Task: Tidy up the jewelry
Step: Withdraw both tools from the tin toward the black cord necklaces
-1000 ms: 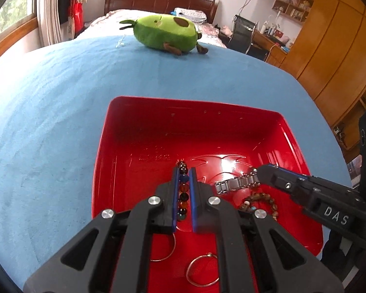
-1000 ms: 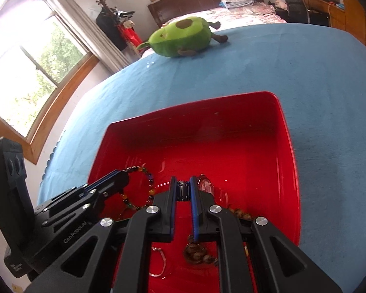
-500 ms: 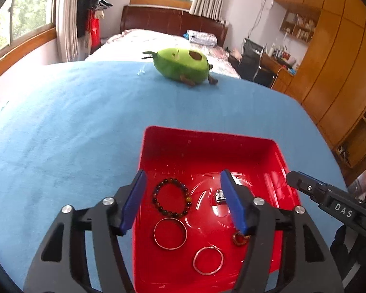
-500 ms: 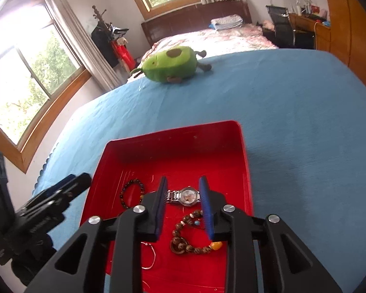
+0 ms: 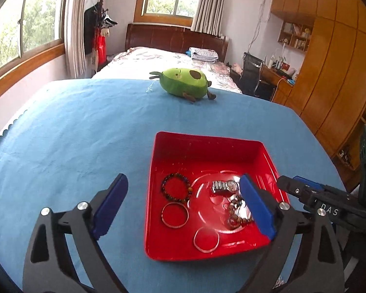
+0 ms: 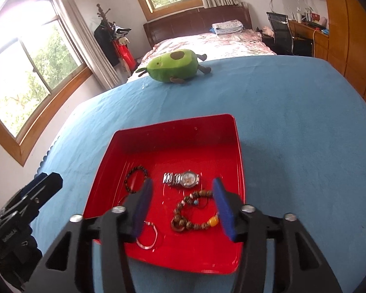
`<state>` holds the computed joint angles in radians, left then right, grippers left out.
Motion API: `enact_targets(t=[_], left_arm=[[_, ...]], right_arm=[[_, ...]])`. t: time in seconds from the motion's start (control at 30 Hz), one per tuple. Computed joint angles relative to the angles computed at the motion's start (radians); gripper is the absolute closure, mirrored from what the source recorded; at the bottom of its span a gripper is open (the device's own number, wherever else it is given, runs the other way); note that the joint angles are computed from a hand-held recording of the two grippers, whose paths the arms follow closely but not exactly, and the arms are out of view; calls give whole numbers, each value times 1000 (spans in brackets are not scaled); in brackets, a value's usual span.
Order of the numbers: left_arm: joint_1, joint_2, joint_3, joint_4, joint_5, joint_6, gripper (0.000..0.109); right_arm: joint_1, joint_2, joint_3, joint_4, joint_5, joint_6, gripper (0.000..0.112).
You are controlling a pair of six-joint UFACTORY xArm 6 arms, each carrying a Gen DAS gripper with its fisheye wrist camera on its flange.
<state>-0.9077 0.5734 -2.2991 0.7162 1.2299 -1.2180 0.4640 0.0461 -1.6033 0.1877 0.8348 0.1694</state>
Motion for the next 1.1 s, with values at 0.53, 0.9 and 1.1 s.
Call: enact_targets(t=[0.53, 0.9, 1.1], left_arm=[[-156, -283, 417, 135, 14, -209, 11], [-238, -397, 604, 139, 77, -334, 9], [-253, -420, 665, 89, 82, -360, 9]], right_arm=[[76, -354, 399, -46, -115, -10, 13], [75, -513, 582, 96, -40, -87, 13], [68, -571, 651, 62, -4, -51, 13]])
